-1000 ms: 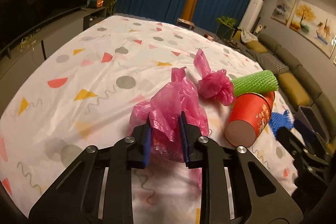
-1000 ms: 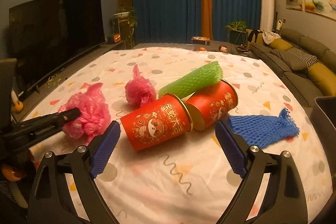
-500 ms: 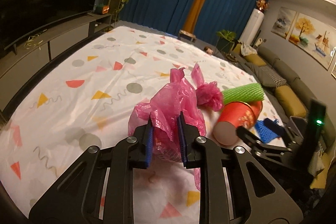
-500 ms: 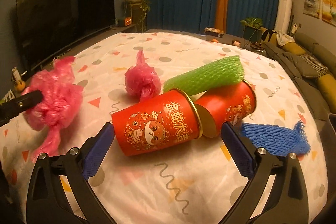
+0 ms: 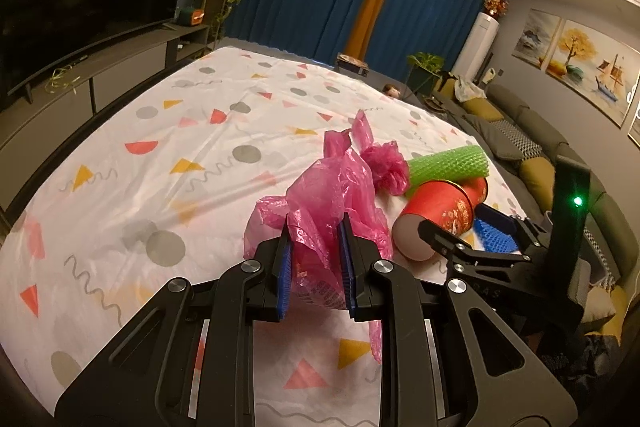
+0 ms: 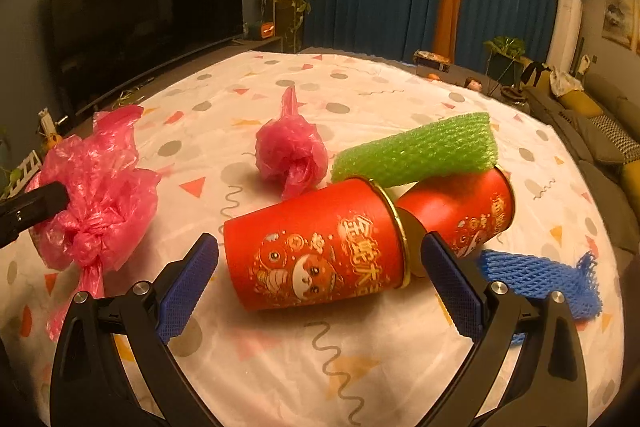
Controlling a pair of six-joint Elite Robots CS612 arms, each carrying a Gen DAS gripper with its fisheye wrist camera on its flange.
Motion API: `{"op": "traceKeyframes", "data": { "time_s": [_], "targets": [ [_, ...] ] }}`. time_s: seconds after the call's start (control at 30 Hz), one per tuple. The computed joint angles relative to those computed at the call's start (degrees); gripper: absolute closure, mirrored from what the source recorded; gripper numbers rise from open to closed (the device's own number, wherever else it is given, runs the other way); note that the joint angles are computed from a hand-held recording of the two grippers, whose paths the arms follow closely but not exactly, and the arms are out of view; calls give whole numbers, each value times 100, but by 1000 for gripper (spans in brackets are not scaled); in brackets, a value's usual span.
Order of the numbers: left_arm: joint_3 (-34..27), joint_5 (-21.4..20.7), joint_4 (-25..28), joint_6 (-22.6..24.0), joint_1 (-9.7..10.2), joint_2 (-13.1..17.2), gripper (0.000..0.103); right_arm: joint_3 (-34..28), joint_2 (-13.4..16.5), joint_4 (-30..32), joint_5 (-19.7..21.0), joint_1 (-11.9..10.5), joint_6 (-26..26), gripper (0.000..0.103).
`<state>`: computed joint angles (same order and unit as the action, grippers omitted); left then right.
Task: Collect trash
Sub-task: 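Grasp the pink plastic bag with the left tool while the right tool grasps a red paper cup, then carry the pink bag and red paper cup with both tools over the grey bin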
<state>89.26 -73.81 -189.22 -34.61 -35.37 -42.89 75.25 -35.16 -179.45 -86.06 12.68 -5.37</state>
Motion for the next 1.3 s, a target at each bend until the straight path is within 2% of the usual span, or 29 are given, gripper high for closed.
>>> {"op": "traceKeyframes", "data": {
  "time_s": [0.13, 0.27, 0.53, 0.97, 1.3],
  "targets": [
    [-10, -16, 30, 9, -4, 7, 83, -47, 18, 105, 26, 0, -43, 6],
    [-3, -18, 23, 26, -18, 5, 83, -40, 14, 130, 9, 7, -74, 16],
    [-7, 0, 20, 24, -19, 5, 83, 186, -69, -208, 157, -24, 2, 17],
    [136, 149, -191, 157, -134, -83, 83, 1390, -587, -1554, 189, -109, 346, 18],
    [114, 119, -235, 438, -316, -97, 83, 2001, -880, -2249, -127, -214, 669, 18]
  ]
}}
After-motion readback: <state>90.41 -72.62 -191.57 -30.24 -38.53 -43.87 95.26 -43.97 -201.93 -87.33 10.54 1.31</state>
